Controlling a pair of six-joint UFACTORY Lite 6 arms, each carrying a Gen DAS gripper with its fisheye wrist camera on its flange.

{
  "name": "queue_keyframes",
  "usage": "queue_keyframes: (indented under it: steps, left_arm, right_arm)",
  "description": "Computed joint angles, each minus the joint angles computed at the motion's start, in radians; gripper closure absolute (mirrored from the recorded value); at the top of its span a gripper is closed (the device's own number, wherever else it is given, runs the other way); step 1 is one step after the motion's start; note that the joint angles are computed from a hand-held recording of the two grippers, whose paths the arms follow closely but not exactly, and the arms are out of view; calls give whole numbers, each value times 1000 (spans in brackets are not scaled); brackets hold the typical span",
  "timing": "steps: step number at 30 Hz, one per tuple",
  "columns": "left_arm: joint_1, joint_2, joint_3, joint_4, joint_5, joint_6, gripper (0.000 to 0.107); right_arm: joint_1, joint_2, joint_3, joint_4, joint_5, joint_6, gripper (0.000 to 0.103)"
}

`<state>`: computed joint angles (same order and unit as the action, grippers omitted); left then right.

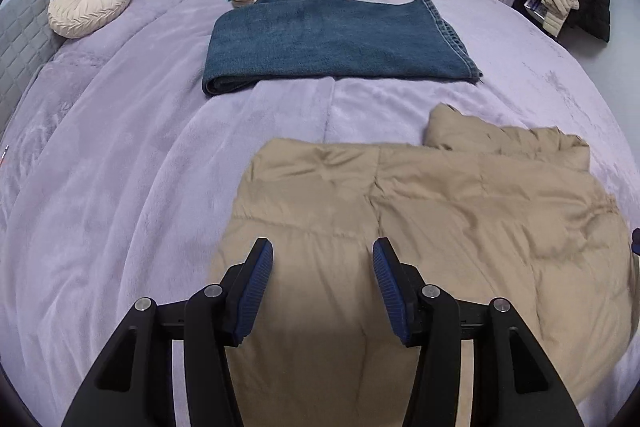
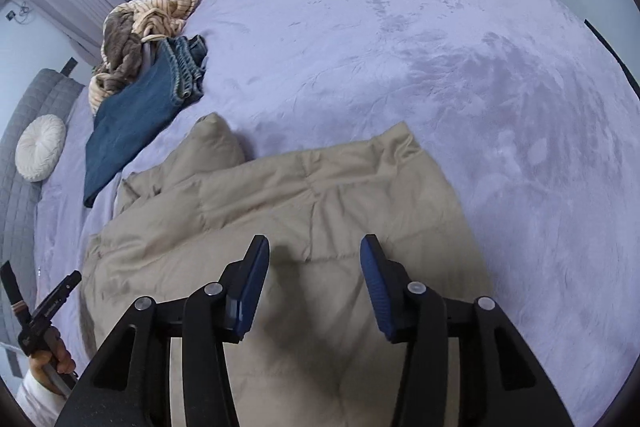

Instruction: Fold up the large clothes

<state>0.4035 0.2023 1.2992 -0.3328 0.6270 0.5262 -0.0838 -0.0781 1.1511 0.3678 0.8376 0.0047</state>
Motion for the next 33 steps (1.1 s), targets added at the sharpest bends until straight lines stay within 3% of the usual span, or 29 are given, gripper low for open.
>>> queue_keyframes:
  steps: [9, 13, 14, 15, 17, 25, 26, 33]
  left_arm:
    - [49, -270, -272, 0, 130, -26, 53]
    - [84, -362, -352, -1, 179, -13, 53]
    - [91, -382, -366, 1, 188, -14, 50]
    - [100, -399, -378, 4, 200, -14, 28]
    - [127, -456, -412, -8, 206, -3, 12]
    - [138, -510, -459, 24, 241, 3, 12]
    - [139, -519, -469, 28, 238, 7, 4]
    - [133, -531, -534, 65, 196, 0, 4]
  right_arm:
    - [-5, -367, -249, 28, 152, 100, 49]
    - [-53, -518, -341, 33, 242, 116, 42]
    - [-61, -551, -362, 33, 261, 122, 42]
    - [-77, -590, -387, 35, 287, 126, 42]
    - [-112, -648, -425, 44, 332, 120, 42]
    - [-232, -793, -520, 90, 449, 71, 36]
    - [-250, -797, -532, 101, 454, 59, 35]
    - [-292, -818, -623, 165, 416, 15, 31]
